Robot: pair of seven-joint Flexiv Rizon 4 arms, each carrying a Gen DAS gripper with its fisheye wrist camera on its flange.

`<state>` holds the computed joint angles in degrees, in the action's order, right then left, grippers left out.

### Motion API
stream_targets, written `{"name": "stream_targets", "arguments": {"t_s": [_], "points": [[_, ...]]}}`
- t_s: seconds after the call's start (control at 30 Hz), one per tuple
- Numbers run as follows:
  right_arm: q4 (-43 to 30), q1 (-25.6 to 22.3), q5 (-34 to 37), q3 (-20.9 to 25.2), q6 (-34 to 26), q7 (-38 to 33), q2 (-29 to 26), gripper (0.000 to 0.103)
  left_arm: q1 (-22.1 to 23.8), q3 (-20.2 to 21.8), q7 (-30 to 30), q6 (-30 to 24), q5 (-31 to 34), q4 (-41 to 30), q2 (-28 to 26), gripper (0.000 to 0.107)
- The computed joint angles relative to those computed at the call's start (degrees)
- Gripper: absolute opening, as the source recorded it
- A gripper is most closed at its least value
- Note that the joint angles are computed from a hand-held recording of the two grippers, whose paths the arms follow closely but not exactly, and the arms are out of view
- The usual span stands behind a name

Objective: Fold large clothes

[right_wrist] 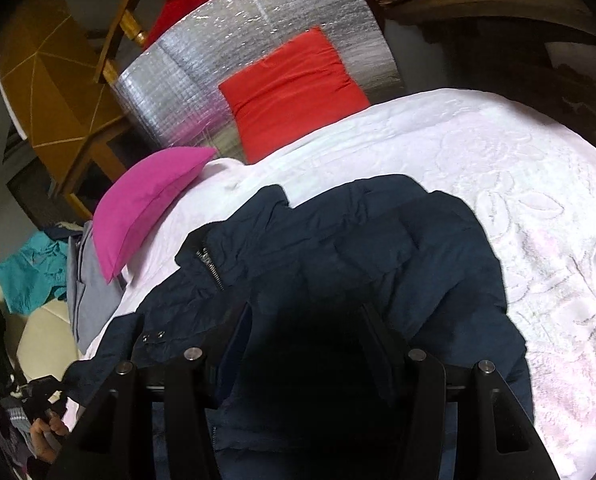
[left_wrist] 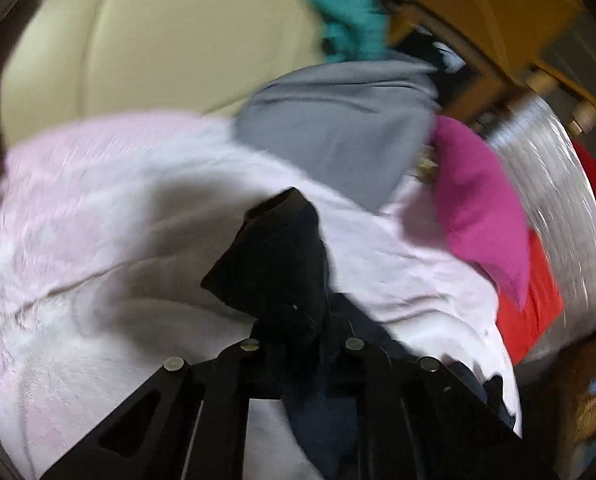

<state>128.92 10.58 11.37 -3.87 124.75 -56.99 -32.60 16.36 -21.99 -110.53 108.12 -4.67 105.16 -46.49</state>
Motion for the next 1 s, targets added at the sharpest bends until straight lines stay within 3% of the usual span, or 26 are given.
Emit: {"name": "stream_targets", "arguments": {"t_s": [0.1,0.27,0.37,0.53,0.6,0.67,0.7,0.83,0.9,1.0], "points": [[0.7,-0.5,0.3,0.0,0.6,0.0,0.3,0.059,-3.8,0.8,2.4,2.0,2.4,-0.3,2.8,0.01],[1.7,-2.5,-0.2,0.8,1.6,0.7,0.8,0.059,-5.3,-5.0,4.9,5.8,10.2,0.1,5.4,0.01],[2.4,-3.1,-0.4,0.8,2.1,0.8,1.2,0.059,-5.8,-9.7,6.1,5.1,14.4,-1.0,4.6,0.009],[3.5,-5.5,-1.5,1.9,3.6,1.8,1.6,0.059,-9.0,-16.5,13.0,-0.6,17.1,-4.3,0.7,0.009],[3.9,-7.8,-3.2,3.1,4.5,3.1,1.5,0.059,-9.6,-20.3,17.2,-4.1,17.9,-6.1,-2.3,0.009],[4.2,-9.9,-5.1,4.0,5.2,4.5,1.3,0.059,-8.9,-25.6,22.0,-10.7,18.0,-7.9,-5.9,0.01],[4.4,-11.0,-6.2,4.5,5.5,5.2,1.2,0.059,-9.3,-27.1,24.3,-16.4,16.6,-9.4,-7.1,0.01],[4.7,-15.7,-12.1,6.5,6.1,8.6,0.6,0.059,-15.4,-21.6,26.3,-36.3,9.9,-15.5,-5.4,0.011],[4.7,-19.6,-17.1,8.5,6.6,11.7,-0.2,0.06,-15.9,-20.8,27.9,-42.2,7.6,-16.5,-4.8,0.011],[4.5,-26.2,-26.5,11.9,8.3,17.8,-2.2,0.062,-13.3,-23.1,32.7,-47.2,4.0,-14.7,-4.0,0.012]]}}
